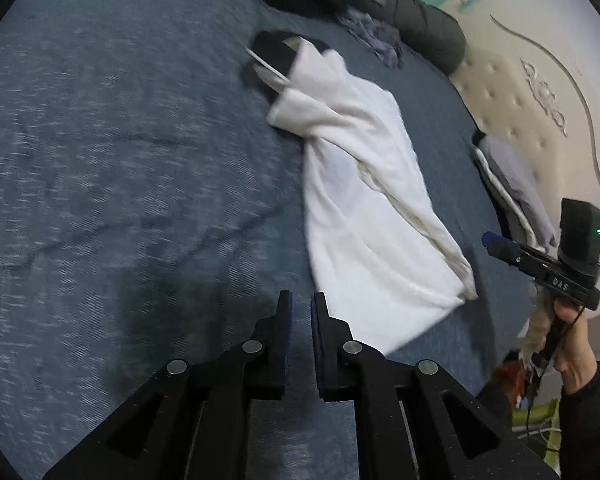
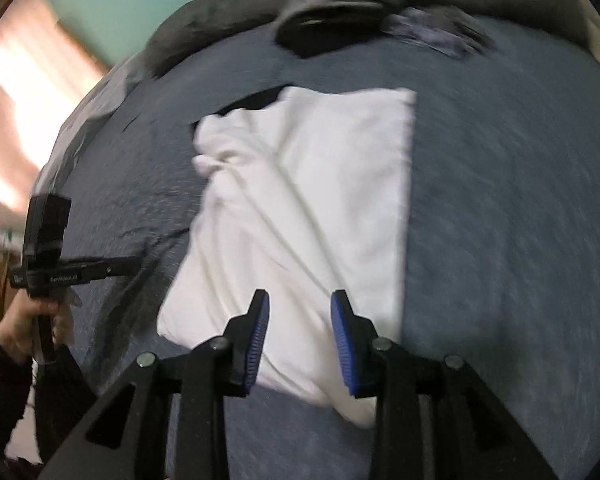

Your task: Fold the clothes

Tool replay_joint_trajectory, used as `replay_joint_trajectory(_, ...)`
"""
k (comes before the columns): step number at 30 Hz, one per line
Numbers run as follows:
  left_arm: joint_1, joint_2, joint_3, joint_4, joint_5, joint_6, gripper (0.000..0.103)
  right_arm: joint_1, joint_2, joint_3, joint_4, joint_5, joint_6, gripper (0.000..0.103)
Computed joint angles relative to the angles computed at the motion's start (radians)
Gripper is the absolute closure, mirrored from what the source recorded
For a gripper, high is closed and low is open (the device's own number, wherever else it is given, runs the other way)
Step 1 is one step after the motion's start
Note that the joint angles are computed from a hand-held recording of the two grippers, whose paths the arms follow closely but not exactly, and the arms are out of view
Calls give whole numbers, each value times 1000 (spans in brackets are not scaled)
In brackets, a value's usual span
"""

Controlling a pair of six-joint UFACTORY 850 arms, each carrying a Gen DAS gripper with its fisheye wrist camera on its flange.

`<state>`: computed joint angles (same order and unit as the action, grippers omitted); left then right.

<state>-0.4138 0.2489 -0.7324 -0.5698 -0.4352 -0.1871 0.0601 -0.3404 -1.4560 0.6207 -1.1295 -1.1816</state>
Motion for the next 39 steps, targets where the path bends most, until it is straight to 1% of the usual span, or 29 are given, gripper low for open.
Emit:
replay_joint_trajectory(3,23,8,18,19,27,-3,92,73,23,43,-7,76,-30,71)
replay_joint_trajectory(8,68,38,71,-80,79,113,92,191,44,91,-66,224,-69,71)
replay_joint_trajectory(10,88,45,90,-155,95,192,91,226,45,99,-96,269,-80,71)
replay_joint_trajectory(15,123,55,114,-269,102,320,90,290,36,116,-197,365,-55,71)
replay_joint_trajectory(16,130,57,116,-300,100,354,90,297,34,120,-212,381,-43,71)
replay_joint_trajectory(18,130,61,116,-298,109,356,90,307,31,126,-240,412,-17,71)
replay_joint_trajectory(21,127,68,114,-341,109,410,89,316,33,141,-256,461,5,72)
replay_joint_trajectory(22,125,71,113,-342,110,417,89,315,31,140,-250,464,7,77)
replay_joint_trajectory(23,123,75,114,-331,109,410,88,313,28,137,-243,464,9,86)
replay_joint_trajectory(25,124,80,117,-350,110,430,87,305,13,115,-233,448,32,93)
replay_joint_trajectory(26,126,82,120,-365,110,444,87,299,4,101,-218,429,34,95)
replay_joint_trajectory(30,133,84,124,-393,104,472,86,268,-24,33,-137,374,26,97)
replay_joint_trajectory(34,131,82,123,-399,101,486,85,222,-78,-80,-40,287,56,97)
replay_joint_trajectory(37,127,81,119,-382,103,474,85,181,-143,-180,0,244,151,98)
replay_joint_trajectory(39,122,78,115,-351,107,447,85,155,-225,-281,-4,220,252,98)
